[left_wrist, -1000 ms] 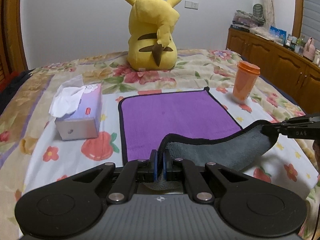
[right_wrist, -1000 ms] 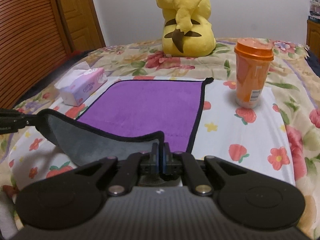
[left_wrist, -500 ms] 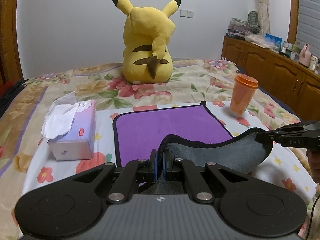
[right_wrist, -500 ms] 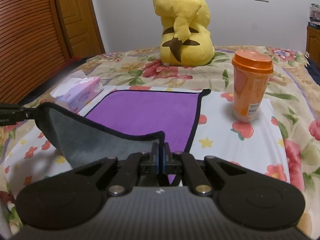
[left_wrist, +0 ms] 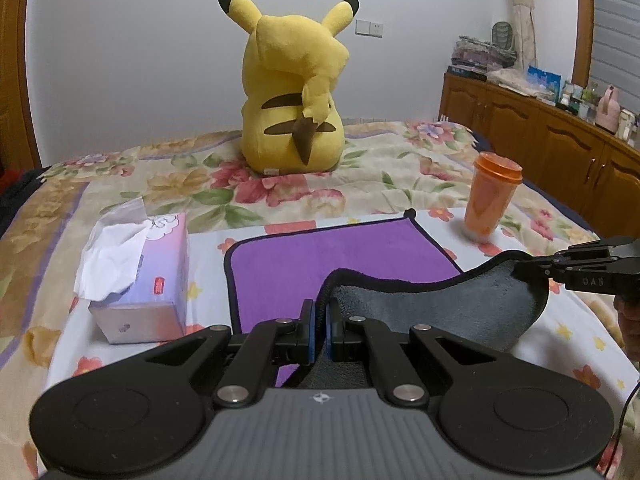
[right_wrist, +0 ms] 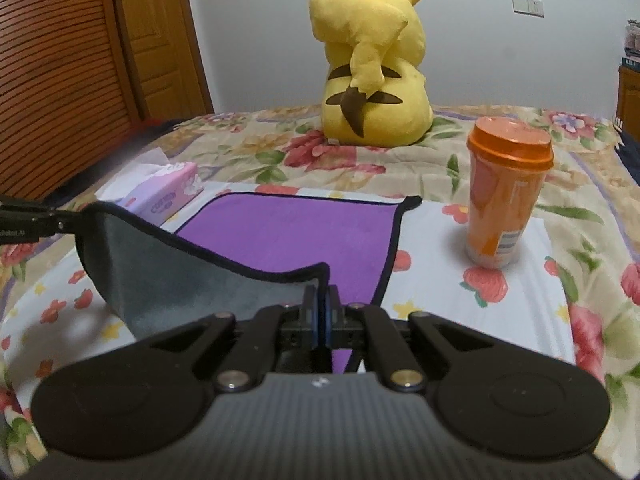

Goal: Fold towel

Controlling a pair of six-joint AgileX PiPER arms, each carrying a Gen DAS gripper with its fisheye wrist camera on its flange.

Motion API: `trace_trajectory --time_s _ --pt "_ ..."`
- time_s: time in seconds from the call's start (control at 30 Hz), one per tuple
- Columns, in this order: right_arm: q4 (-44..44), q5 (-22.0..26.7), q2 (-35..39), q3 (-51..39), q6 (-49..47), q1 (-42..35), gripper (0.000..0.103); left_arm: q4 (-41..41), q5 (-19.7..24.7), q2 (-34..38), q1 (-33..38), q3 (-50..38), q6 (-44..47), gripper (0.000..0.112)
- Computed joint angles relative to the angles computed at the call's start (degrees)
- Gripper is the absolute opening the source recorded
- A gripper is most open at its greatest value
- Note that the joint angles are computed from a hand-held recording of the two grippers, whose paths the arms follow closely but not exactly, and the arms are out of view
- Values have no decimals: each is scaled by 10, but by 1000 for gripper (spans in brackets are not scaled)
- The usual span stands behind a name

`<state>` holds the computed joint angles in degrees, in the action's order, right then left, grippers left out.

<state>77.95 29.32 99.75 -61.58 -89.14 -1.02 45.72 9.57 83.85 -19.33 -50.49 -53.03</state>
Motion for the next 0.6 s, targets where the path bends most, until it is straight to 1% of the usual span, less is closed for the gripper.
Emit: trace_trajectory --time_s 0.2,0.3,0.37,0.43,0.53,0.6 --pt "3 -8 8 -11 -7 2 4 -32 -8 10 11 -10 37 8" --pt "5 -11 9 -14 -11 4 4 -36 -10 13 14 -13 41 8" --pt "4 -12 11 -17 -11 6 4 -83 -14 19 21 -21 87 8" --pt "5 -13 11 -22 -10 7 4 -108 -16 26 28 -29 110 8" --pt "9 -15 13 -31 -13 11 4 -109 -18 33 34 -40 106 8" --pt "14 -16 14 -37 -18 12 4 -89 -21 34 36 -45 83 8"
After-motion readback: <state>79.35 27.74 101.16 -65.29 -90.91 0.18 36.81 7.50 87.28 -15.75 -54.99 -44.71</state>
